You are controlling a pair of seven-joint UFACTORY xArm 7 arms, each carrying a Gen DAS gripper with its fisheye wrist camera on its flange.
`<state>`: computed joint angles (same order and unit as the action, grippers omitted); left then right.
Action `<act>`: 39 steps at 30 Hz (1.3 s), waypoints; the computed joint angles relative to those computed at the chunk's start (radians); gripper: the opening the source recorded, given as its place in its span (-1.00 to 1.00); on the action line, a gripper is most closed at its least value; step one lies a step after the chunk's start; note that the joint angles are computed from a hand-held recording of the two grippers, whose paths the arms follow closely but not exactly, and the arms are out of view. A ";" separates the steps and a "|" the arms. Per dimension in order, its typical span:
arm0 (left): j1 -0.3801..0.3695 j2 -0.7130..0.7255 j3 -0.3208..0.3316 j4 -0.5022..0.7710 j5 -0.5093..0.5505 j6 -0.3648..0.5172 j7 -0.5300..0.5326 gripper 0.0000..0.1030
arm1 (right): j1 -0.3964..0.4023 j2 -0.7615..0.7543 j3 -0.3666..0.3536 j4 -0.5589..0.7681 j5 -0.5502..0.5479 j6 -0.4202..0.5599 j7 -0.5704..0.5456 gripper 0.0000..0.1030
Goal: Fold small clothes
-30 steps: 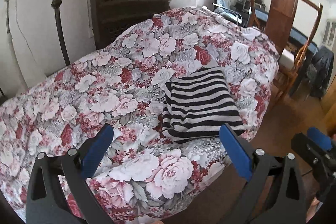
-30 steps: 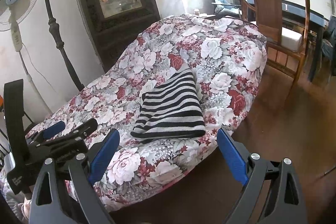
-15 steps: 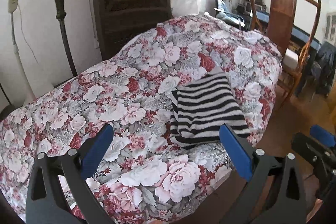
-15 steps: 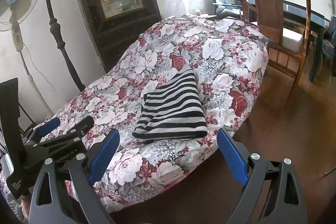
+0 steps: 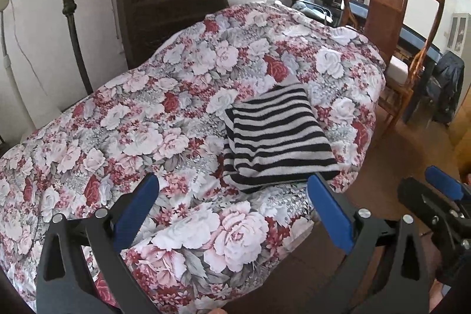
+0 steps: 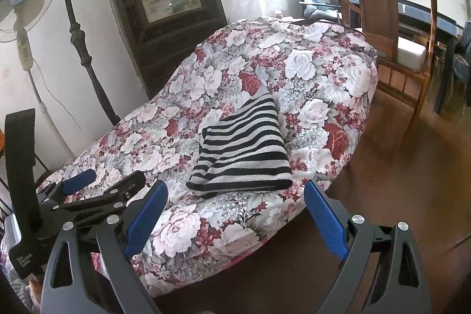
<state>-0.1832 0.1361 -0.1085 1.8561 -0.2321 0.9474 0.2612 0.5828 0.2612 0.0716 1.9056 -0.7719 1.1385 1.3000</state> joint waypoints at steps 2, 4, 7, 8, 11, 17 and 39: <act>0.001 0.008 -0.003 0.015 -0.004 0.023 0.018 0.91 | 0.002 -0.010 0.000 -0.018 -0.003 -0.002 0.009 0.83; -0.002 -0.004 -0.003 -0.002 0.002 0.005 0.025 0.91 | 0.004 -0.002 0.003 -0.006 -0.009 0.008 0.013 0.84; -0.022 -0.023 0.001 -0.034 0.087 -0.041 -0.010 0.91 | 0.010 -0.010 0.002 -0.018 -0.024 0.011 0.026 0.91; -0.028 -0.022 0.002 -0.033 0.114 -0.045 -0.023 0.91 | 0.012 -0.009 0.003 -0.017 -0.033 0.016 0.028 0.92; -0.034 -0.019 -0.002 -0.025 0.134 -0.019 -0.012 0.91 | 0.037 0.008 0.000 0.015 -0.078 0.077 0.030 0.93; -0.016 0.026 -0.005 0.066 0.047 0.108 0.002 0.91 | 0.068 0.009 -0.007 0.041 -0.115 0.163 0.047 0.93; -0.018 -0.041 0.005 -0.027 0.096 -0.005 -0.034 0.91 | 0.099 0.067 -0.032 0.118 -0.086 0.248 0.043 0.93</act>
<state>-0.2016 0.0953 -0.1036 1.8295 -0.1362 0.9428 0.2270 0.6815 0.3286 0.0393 2.0232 -0.8579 1.3865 1.3426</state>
